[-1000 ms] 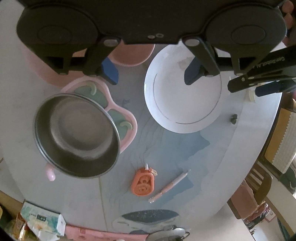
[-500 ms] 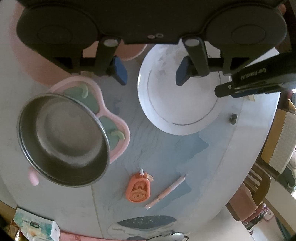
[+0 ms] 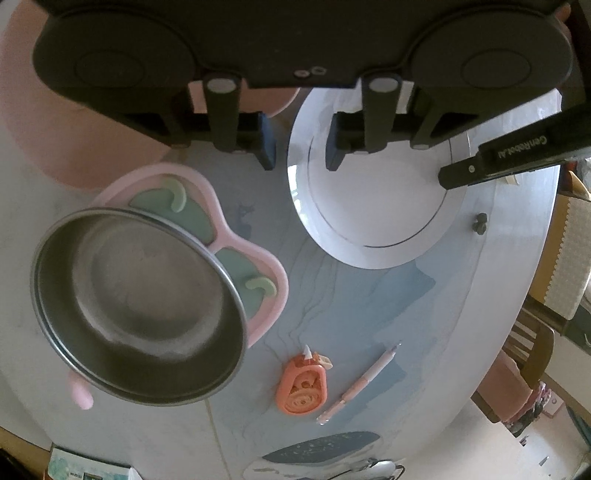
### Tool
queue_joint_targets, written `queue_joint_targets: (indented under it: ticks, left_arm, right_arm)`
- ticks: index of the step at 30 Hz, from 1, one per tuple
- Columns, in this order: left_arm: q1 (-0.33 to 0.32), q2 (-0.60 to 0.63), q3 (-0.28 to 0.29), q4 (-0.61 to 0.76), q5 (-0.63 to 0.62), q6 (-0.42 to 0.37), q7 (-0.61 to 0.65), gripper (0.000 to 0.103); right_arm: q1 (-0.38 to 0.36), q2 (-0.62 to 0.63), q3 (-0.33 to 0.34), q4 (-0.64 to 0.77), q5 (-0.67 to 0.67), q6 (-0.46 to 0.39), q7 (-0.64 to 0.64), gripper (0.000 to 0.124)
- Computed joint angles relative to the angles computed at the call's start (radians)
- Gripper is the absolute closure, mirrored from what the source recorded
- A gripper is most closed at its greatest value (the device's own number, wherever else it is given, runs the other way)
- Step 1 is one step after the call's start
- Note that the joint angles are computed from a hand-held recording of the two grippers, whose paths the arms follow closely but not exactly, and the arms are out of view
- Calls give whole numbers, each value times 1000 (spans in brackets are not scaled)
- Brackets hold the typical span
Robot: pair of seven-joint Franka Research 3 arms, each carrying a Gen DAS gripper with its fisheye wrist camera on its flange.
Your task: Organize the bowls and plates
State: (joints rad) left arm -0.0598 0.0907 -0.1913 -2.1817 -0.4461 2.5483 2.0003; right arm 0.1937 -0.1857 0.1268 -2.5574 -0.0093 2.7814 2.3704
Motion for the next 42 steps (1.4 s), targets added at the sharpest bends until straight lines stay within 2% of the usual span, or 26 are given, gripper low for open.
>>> queue_joint_targets:
  ticks: [4,7,11,25,42]
  left_arm:
    - [5,1,0,1,-25,-4,5,86]
    - [7,1,0,-2,-42,-1,10,86]
    - [4,-11,0,-20,-49,22,17,87]
    - [10,-73,38,-75,-45,21,20,87]
    - [10,-256,140,-210,-101,-19,83,88]
  right_arm:
    - [13,3,-12,-9,45,20,-28,106]
    - [8,1,-7,-18,46,30,-25,109]
    - [3,-7,0,-28,39,40,-11,109]
    - [16,-13,23,-6,6,32,2,111]
    - [65,-80,73,1,1,-10,31,112]
